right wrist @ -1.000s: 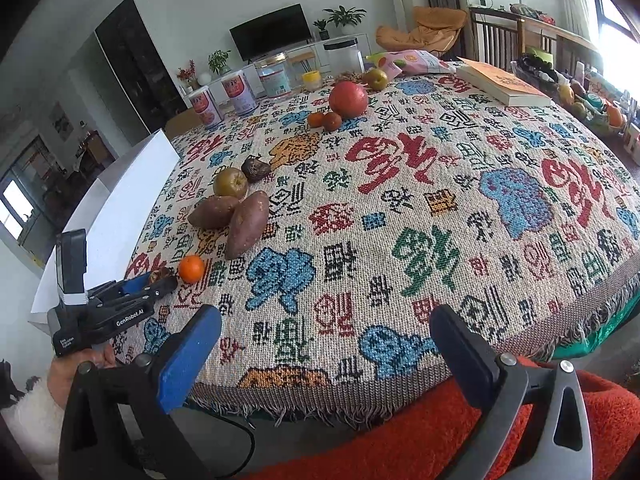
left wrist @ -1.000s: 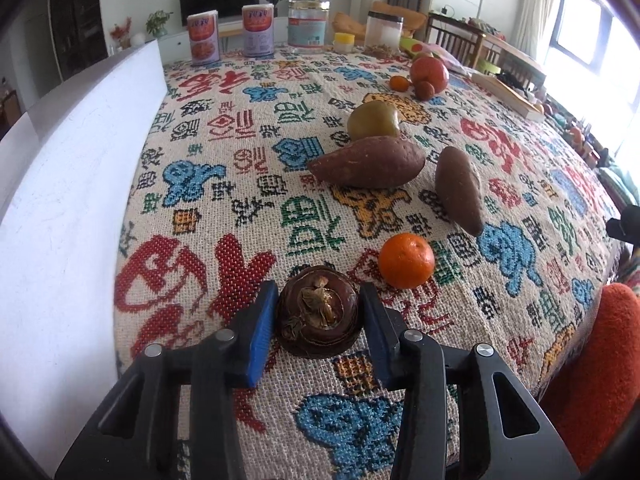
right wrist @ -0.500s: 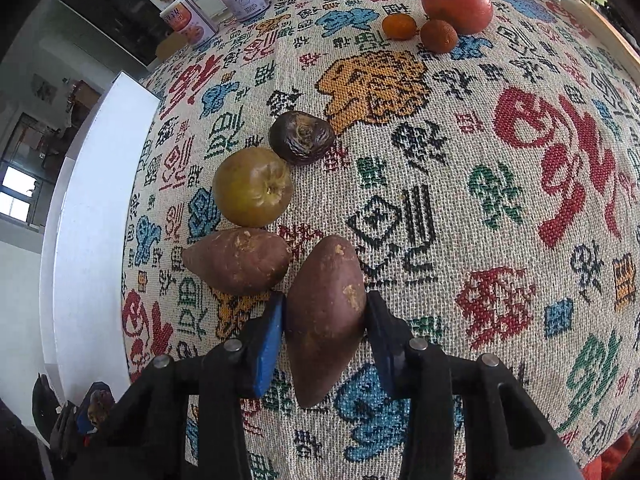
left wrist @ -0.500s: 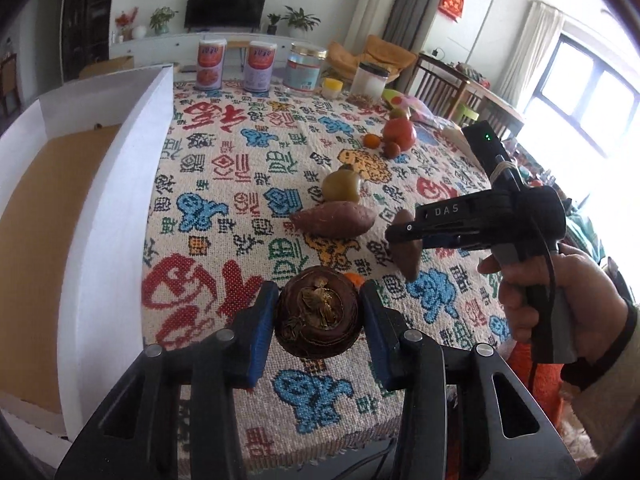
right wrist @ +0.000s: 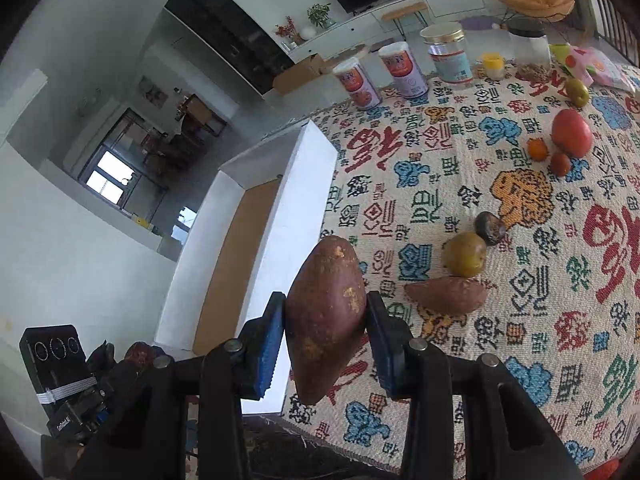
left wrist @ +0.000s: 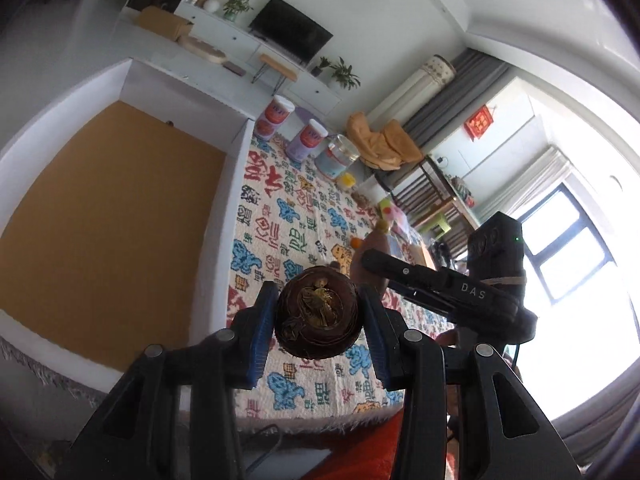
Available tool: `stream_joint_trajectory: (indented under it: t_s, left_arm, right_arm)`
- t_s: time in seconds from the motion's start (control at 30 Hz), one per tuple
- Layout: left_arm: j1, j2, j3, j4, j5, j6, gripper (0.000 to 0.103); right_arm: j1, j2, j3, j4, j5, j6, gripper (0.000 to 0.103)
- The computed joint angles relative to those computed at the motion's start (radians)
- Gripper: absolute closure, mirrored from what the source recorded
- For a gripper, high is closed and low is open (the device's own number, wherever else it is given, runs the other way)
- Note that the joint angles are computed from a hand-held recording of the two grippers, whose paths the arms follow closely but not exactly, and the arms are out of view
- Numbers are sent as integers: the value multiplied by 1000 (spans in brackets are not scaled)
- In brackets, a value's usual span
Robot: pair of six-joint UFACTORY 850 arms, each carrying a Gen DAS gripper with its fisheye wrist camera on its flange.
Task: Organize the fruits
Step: 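Carry the passion fruit into the white box with the left tool while the right tool lifts the sweet potato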
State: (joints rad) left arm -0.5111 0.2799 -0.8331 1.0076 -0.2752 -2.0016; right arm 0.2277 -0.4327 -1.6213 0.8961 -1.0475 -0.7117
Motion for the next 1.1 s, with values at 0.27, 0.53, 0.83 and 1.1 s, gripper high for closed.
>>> stream_joint_trajectory:
  t_s: [0.27,0.53,0.83,1.1]
  left_arm:
    - [161,-17,79,-323,-189,288,61]
    - [194,-93,63,-348,-269,338,40]
    - [35,-201,-68,-29,-488,160,17]
    - [-39,-313,-200,27,-340,174,14]
  right_arm:
    - [260,-88,-19,-20,16,-49,63]
    - [305,-152,-6,-27,91,-32,59]
    - [154,41,215,140,315,-257,14]
    - [-53,97,357,-13,753,-239,5]
